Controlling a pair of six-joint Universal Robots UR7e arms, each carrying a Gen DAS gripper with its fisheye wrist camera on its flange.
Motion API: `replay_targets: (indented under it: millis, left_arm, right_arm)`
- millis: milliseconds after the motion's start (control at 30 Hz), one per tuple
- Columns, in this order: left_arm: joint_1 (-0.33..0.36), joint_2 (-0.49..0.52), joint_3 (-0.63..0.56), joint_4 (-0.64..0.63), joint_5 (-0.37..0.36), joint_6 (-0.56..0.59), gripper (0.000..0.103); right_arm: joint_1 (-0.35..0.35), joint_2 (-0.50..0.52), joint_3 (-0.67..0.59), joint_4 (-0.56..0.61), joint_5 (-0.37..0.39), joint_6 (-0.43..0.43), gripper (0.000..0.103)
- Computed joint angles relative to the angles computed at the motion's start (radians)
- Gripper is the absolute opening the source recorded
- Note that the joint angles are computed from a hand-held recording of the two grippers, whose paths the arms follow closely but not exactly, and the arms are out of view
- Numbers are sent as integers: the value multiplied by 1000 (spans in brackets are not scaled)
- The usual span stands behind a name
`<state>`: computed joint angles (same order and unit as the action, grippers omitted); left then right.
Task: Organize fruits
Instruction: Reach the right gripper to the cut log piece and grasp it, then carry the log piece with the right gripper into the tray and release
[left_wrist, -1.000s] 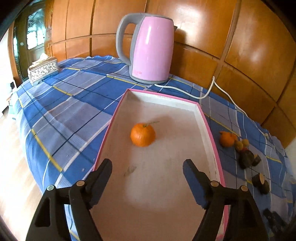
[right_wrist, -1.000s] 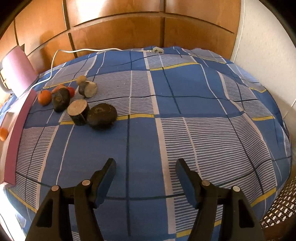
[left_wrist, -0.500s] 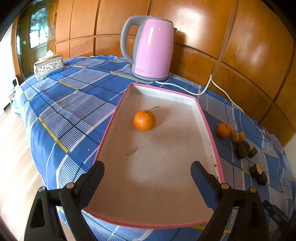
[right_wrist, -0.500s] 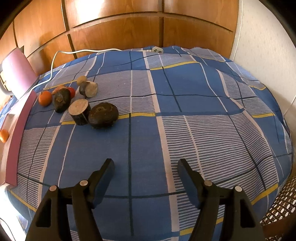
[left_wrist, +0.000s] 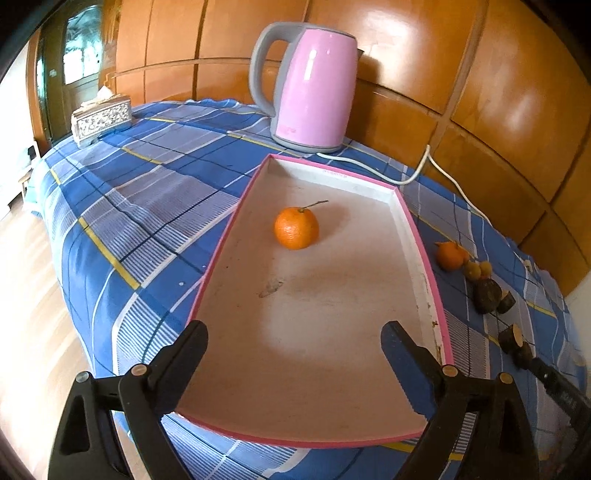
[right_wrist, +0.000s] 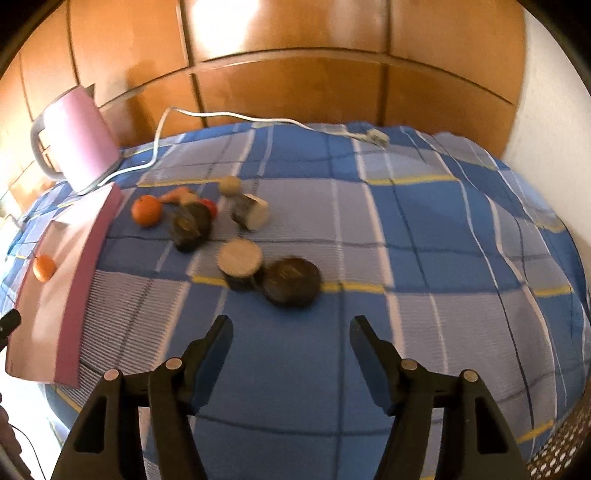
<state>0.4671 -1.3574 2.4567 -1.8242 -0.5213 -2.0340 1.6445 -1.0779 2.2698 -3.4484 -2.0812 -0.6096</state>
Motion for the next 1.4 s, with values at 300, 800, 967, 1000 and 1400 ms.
replay_targets:
  millis: [300, 800, 967, 1000, 1400]
  left_arm:
    - [2, -18, 6, 21, -12, -28, 96]
    - [-8, -30, 6, 48, -9, -48, 97]
    - [-18, -35, 5, 62, -7, -61, 98]
    - [-20, -37, 5, 67, -7, -66, 98]
    - [-36, -55, 4, 121, -4, -115, 98]
  right_arm:
    - [62, 97, -107, 31, -25, -96, 65]
    - [57, 197, -191, 65, -99, -242, 39]
    - [73, 150, -157, 89, -47, -202, 39]
    - [75, 141, -148, 95, -36, -195, 39]
    - [147, 97, -129, 302, 134, -102, 39]
